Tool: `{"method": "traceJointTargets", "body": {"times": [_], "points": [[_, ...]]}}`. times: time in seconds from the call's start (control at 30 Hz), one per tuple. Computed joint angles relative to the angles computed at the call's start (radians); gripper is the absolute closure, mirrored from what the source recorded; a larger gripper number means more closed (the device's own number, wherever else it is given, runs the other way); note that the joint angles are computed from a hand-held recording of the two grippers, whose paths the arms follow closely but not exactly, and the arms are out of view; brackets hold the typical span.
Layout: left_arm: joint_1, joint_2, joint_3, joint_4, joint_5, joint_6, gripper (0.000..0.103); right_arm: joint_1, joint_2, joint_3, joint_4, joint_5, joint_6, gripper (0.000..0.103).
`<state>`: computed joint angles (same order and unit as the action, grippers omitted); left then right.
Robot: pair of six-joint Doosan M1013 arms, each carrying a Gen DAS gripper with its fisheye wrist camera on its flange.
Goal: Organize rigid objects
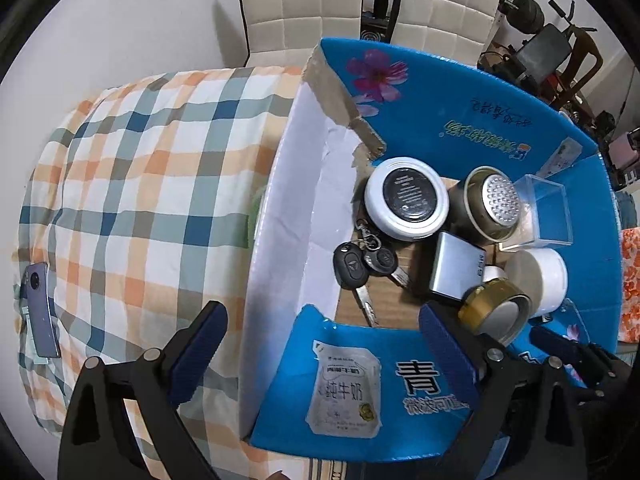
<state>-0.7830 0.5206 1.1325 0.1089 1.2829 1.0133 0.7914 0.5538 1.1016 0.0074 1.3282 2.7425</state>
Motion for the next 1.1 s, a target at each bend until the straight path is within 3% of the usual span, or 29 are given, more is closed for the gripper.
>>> {"method": "traceJointTargets", "body": {"times": [0.57,0.83,1.1], "points": [[-0.061,-0.088,-0.059,0.033,0.009,-0.004,0.005,0.066,-0.124,-0.045,-0.182,0.124,0.090,0.015],[-0.105,-0.152,-0.092,0.068,-0.005,-0.021,0.005,0.140,-0.163,-0.167,-0.328,0.223,0.118,0.012],[-0.137,-0.206,-0.098,0.104,-0.010,-0.040,0.005,0.197,-0.153,-0.288,-0.416,0.346,0.087,0.011]]}}
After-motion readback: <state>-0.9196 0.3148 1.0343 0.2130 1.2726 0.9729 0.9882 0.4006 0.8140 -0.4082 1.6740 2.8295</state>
